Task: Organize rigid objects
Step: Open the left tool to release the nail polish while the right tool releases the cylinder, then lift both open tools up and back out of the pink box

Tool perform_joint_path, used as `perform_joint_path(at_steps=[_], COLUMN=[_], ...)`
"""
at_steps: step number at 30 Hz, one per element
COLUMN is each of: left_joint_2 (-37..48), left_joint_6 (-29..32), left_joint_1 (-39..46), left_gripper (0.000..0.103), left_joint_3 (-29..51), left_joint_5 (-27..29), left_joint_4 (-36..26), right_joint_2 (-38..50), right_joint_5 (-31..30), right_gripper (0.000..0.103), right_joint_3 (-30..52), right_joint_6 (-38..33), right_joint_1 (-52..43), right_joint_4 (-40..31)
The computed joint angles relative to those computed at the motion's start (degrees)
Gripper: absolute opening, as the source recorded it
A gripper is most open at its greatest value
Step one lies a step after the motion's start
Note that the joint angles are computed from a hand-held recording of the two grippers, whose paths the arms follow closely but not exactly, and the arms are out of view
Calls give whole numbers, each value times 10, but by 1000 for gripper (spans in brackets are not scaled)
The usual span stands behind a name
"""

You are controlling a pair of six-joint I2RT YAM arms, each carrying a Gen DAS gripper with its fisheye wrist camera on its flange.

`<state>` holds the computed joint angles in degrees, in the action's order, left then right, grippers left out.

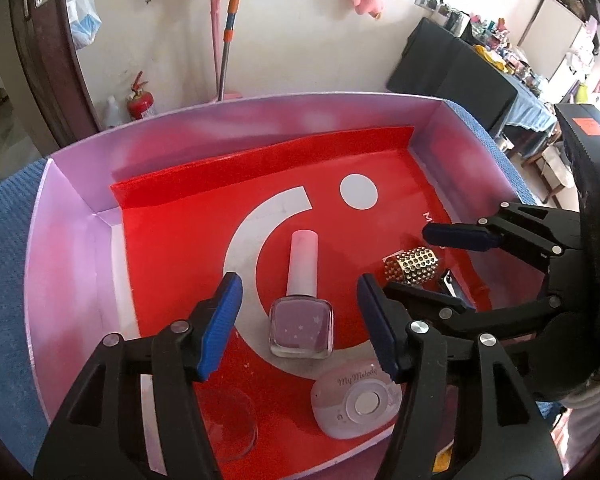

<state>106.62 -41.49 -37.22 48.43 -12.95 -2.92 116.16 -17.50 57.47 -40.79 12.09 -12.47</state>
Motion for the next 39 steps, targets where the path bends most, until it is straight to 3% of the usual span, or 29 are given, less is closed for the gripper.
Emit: perform_joint_path(at_steps=[4, 12, 23, 29, 33, 36, 39], left_joint_2=[-21, -83, -178, -199, -160, -108, -56], left_joint_6=[-8, -40, -153, -296, -471, -624, -746], left_joint_1=[-18, -70, -223, -329, -414, -472, -518], left_gripper=[66, 68, 82, 88, 95, 98, 98], left_joint_3=[-8, -26, -26, 1, 54, 102, 140], left_joint_5=[-25, -97, -299, -402, -473, -493, -493], left_joint_4=[-9, -48, -187, -327, -497, -633, -725], right_joint_2=[-23, -74, -255, -383, -473, -509, -515], right_joint_5=[-5, -15, -93, -175, -262, -324, -385], right_gripper=[63, 74, 84, 93, 99, 102, 103], right_joint_3=[-26, -58, -163, -216, -235, -234, -223], right_joint_6=[-4, 3, -15, -58, -125, -201, -326], right_joint_1=[-9, -26, -120, -210, -310, -388, -494], right_joint_4=[12, 22, 4, -59, -150, -229, -337])
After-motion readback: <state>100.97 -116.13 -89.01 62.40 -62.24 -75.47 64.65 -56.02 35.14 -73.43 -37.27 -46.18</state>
